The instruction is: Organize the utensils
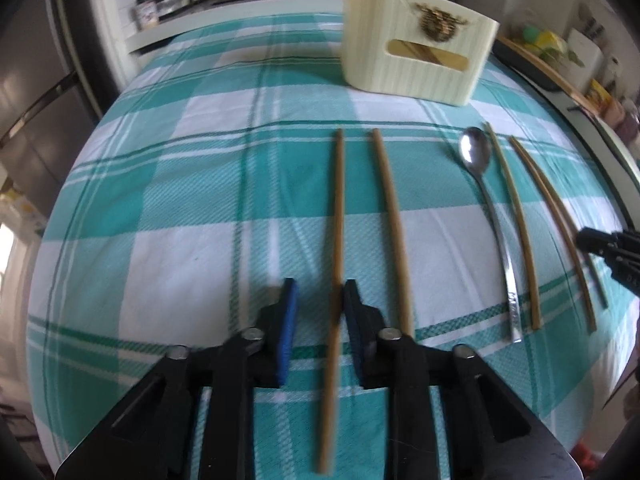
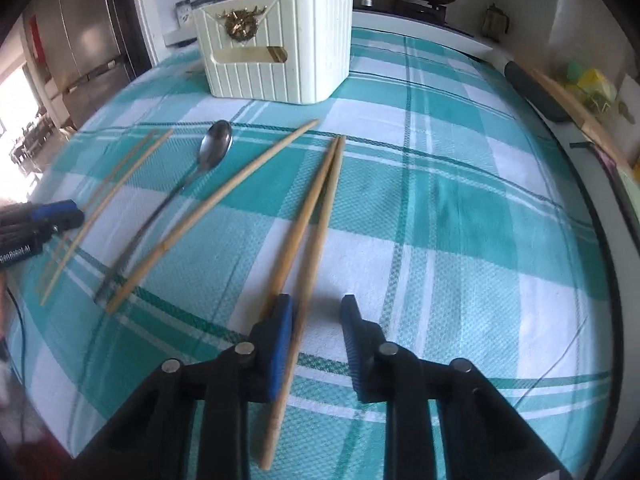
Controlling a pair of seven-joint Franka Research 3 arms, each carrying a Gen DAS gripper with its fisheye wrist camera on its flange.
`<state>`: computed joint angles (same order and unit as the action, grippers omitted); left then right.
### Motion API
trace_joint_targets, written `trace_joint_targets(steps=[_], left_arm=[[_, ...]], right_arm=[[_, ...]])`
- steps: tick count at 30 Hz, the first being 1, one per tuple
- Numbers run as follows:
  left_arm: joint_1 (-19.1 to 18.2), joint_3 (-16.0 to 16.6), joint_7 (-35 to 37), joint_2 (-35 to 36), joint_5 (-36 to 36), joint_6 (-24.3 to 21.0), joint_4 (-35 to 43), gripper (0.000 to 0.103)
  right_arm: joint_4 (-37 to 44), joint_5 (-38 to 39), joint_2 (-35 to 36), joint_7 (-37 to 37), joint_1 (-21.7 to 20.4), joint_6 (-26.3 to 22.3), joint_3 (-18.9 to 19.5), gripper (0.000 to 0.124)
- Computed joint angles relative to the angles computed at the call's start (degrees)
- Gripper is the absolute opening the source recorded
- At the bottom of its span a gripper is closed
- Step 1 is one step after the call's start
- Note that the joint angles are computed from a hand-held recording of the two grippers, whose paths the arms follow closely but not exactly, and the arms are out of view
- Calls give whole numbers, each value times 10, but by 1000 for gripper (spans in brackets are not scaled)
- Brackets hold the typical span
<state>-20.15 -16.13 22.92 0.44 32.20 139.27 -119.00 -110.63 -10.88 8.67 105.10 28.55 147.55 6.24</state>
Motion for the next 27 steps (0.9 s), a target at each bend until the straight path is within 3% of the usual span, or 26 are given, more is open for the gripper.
trace_joint_targets(steps=[2,7,11,13,14,16,18,19,22,27], left_arm=[[1,1,-9,-10,-10,9,-13,10],[2,-4,-37,-45,-37,34,-55,7],[0,-9,-33,-55,-63,37,-64,8],[1,-5,-8,-53,-80,40,-62,10],[3,-3,5,-52,-86,41,-60,13],[6,0,34,-47,-97,40,-53,25],[7,4,89,-36,-119,38,-40,40],[7,3,111,-28,-121,27,-28,43],[6,1,149,-5,-106,-12,5,45],[10,6,202,20,-119,-28,38,45]], right_arm=[[-10,-35,-9,52,2,-2,-14,5],[-43,-71,-38,90,-14,-8,-15,5],[-71,-79,-66,97,-30,-17,-5,6],[-79,-64,-74,84,-38,-16,0,14],[-82,-43,-76,64,-42,-14,1,19],[-82,-14,-76,35,-47,-10,5,39],[-79,11,-75,12,-51,-14,6,39],[-75,28,-73,-1,-52,-19,7,39],[-65,70,-68,-35,-55,-36,7,39],[-34,88,-51,-70,-58,-70,4,39]])
